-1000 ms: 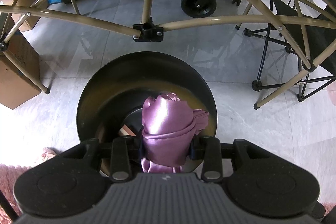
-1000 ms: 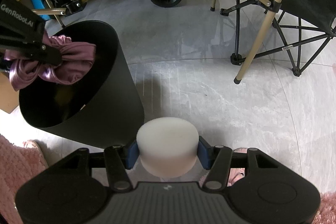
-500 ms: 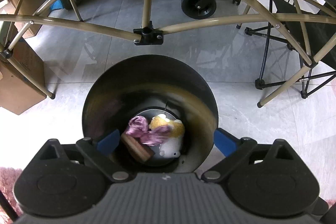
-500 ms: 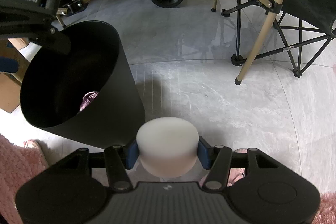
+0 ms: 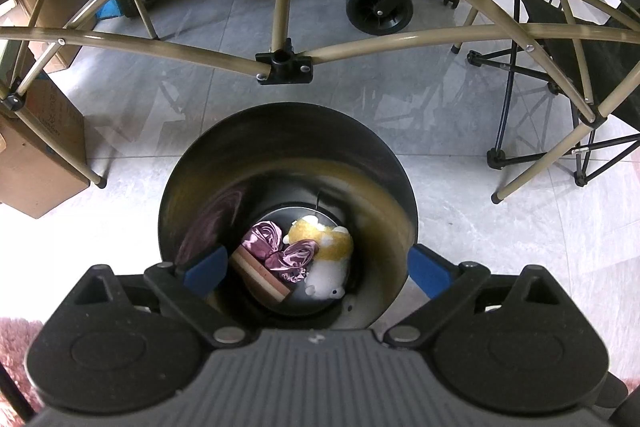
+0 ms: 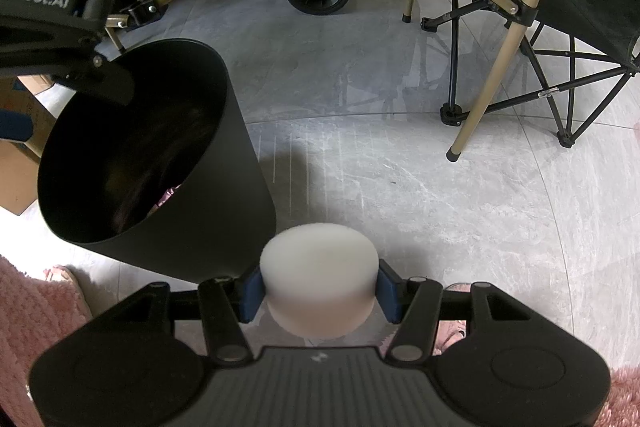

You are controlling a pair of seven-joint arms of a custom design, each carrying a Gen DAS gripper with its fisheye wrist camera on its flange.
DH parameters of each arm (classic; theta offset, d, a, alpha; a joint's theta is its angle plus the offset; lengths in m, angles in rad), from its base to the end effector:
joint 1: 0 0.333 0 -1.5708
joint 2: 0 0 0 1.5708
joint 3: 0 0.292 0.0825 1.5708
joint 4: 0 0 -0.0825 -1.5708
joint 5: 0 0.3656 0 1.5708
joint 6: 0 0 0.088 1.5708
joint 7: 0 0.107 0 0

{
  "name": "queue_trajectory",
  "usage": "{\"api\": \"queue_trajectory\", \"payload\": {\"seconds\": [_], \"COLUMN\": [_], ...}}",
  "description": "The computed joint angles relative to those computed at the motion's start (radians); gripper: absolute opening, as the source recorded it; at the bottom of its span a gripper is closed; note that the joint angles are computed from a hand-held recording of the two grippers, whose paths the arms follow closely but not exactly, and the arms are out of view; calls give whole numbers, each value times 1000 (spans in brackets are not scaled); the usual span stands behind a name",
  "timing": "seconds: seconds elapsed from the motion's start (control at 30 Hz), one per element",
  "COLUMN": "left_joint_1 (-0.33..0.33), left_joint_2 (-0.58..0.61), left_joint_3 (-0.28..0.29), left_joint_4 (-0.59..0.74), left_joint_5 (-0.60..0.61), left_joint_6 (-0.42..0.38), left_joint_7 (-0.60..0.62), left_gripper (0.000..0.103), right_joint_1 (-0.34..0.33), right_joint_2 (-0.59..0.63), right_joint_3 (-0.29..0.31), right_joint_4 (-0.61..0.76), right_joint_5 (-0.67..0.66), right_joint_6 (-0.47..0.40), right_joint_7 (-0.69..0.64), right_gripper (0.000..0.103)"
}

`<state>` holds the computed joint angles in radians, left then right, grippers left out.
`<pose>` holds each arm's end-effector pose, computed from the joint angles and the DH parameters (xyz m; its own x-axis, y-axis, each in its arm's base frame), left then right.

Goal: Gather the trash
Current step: 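Move the right tool holding the white sponge over the black bin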

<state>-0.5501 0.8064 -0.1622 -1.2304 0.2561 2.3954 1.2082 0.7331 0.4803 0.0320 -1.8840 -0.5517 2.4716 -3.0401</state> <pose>0.5929 -0.4621 0.3207 -0.4244 -0.9052 0.0205 -0.8437 0.3871 -0.3720 0.4485 0.4310 0.2540 -0.4618 -0.8844 -0.0676 -0.8191 0.4545 -0.3500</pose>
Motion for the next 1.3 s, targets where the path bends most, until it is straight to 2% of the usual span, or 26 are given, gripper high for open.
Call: {"api": "queue_trajectory", "payload": {"seconds": [0.27, 0.7, 0.87, 1.3], "left_joint_1": [9, 43, 67, 102], "left_joint_2": [-18, -100, -135, -191], "left_joint_3": [4, 24, 25, 39], "left_joint_4": [-29, -151, -205, -288], "left_joint_5": [4, 36, 41, 72], "left_joint_6": [15, 88, 122, 151], "left_joint_7": [-2, -52, -68, -111], "left_gripper": [99, 102, 103, 103], "right_joint_1": [2, 21, 29, 43], "right_joint_2": [3, 8, 14, 60], "right_joint_3": [-3, -14, -17, -26], "right_joint_4": [14, 66, 94, 199], "right_joint_5": [-7, -75, -99, -125], "right_joint_6": [-4, -32, -40, -48], "right_joint_7": [-5, 10, 11, -16], "right_gripper": [55, 56, 56, 56]}}
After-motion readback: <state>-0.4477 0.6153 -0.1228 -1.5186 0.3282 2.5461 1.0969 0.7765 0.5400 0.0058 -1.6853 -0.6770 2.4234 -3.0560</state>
